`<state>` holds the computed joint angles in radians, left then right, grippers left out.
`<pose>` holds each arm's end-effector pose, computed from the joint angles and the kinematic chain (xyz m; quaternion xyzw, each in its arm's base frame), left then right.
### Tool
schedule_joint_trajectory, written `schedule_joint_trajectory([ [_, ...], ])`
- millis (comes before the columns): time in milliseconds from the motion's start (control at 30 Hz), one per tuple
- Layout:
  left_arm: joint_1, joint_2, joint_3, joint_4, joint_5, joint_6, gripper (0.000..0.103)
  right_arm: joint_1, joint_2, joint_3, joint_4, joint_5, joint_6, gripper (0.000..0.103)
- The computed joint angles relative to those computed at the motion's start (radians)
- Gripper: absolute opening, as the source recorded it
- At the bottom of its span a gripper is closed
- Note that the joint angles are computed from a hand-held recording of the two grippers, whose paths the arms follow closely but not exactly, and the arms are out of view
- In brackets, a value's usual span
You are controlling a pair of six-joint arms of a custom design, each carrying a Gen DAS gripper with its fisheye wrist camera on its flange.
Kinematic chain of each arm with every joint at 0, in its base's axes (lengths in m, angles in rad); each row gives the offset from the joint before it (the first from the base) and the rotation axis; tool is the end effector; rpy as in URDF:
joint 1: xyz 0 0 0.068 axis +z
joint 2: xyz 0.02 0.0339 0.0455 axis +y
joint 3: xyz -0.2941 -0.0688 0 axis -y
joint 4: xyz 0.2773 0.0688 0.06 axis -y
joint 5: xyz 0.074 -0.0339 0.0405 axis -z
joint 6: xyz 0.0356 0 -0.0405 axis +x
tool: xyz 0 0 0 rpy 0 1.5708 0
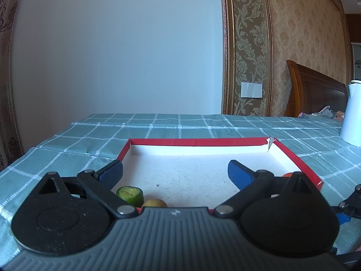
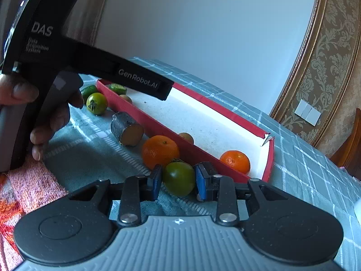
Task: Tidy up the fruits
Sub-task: 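Reach the right tool to the green tomato and close on it, then carry the green tomato into the red box and open the right tool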
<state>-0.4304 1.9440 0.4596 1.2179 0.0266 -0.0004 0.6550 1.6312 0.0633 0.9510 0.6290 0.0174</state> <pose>0.2874 -0.1330 0.0874 0.1774 0.7747 -0.1400 0.5906 0.1574 0.0945 0.0705 -0.1299 0.8468 -0.1154 0.5028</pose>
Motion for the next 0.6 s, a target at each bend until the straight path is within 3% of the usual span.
schedule_joint_trajectory([
  [267, 0.0, 0.003, 0.002, 0.0, 0.0, 0.0, 0.099, -0.081, -0.166, 0.014, -0.063, -0.035, -0.028, 0.031],
  [600, -0.004, 0.003, 0.002, 0.003, 0.0, 0.003, 0.099, -0.334, -0.118, 0.121, -0.122, -0.257, 0.018, 0.031],
])
